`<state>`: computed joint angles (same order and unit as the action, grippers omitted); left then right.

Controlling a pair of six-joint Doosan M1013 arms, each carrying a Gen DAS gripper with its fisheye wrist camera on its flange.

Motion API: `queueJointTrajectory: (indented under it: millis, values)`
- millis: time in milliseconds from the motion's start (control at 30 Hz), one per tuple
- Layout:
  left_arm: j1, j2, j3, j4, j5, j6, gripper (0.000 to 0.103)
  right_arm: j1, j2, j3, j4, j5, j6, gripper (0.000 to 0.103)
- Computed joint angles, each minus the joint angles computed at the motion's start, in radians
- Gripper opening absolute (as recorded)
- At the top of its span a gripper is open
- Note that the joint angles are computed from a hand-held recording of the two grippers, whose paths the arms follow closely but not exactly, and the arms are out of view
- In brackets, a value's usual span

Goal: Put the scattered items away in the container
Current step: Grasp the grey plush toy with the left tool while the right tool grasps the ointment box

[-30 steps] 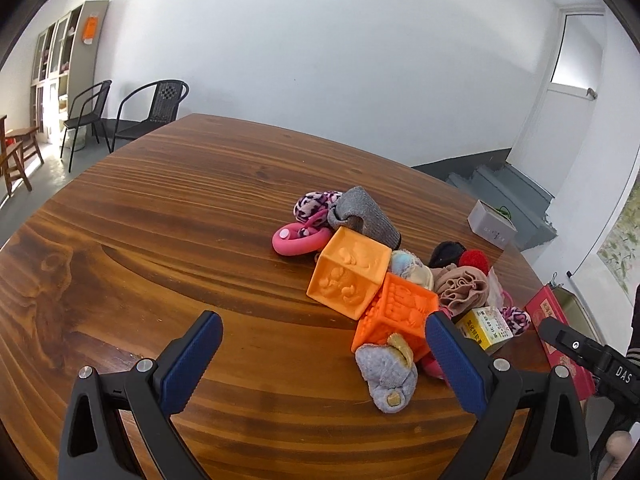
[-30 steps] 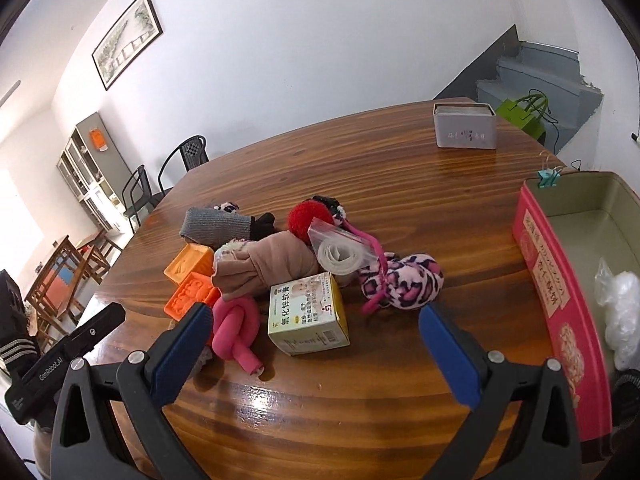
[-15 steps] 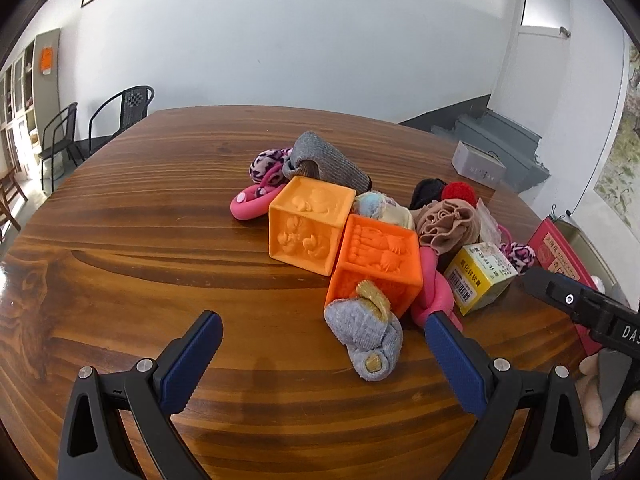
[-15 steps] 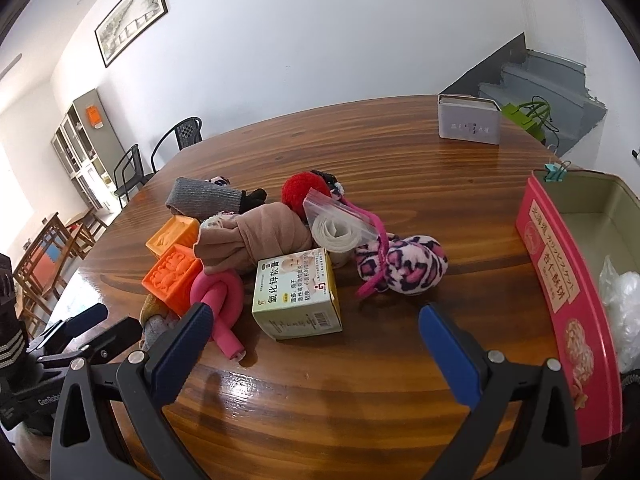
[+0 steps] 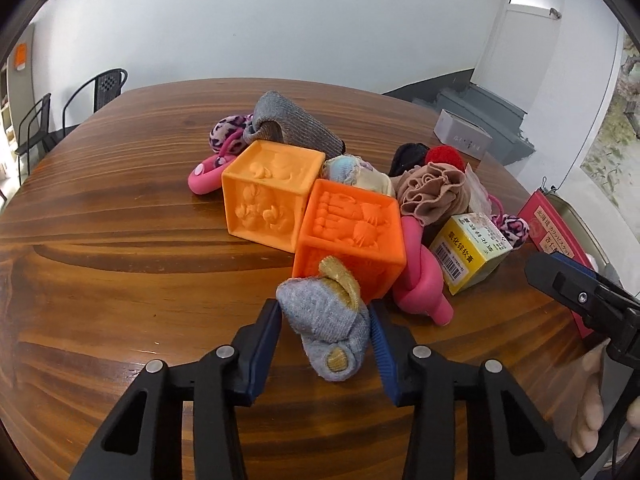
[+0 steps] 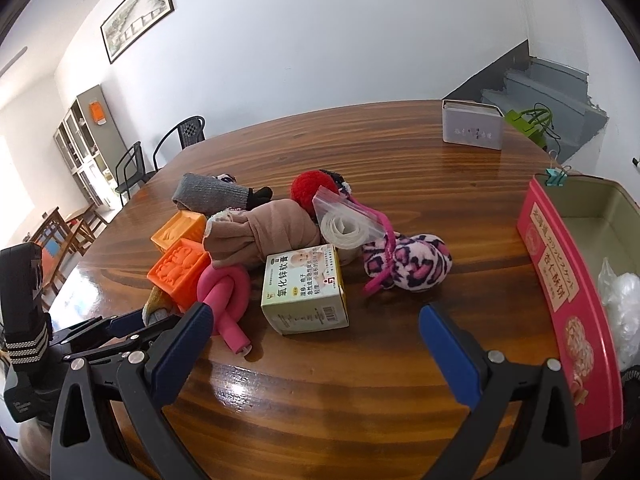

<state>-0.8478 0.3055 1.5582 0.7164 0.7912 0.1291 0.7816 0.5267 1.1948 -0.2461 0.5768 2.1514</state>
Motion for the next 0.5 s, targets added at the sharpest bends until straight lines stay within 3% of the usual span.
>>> queueJointTrajectory:
  millis: [300, 500]
  values:
    - [-0.029, -0.033, 0.028, 0.138, 0.024, -0.109, 0.046, 0.003, 0.014, -0.016, -0.010, 0.022, 0.000, 0.103]
    - [-0.028, -0.050, 0.046, 0.156, 0.003, -0.156, 0.046, 0.001, 0.038, -0.053, -0.020, 0.059, 0.007, 0.103]
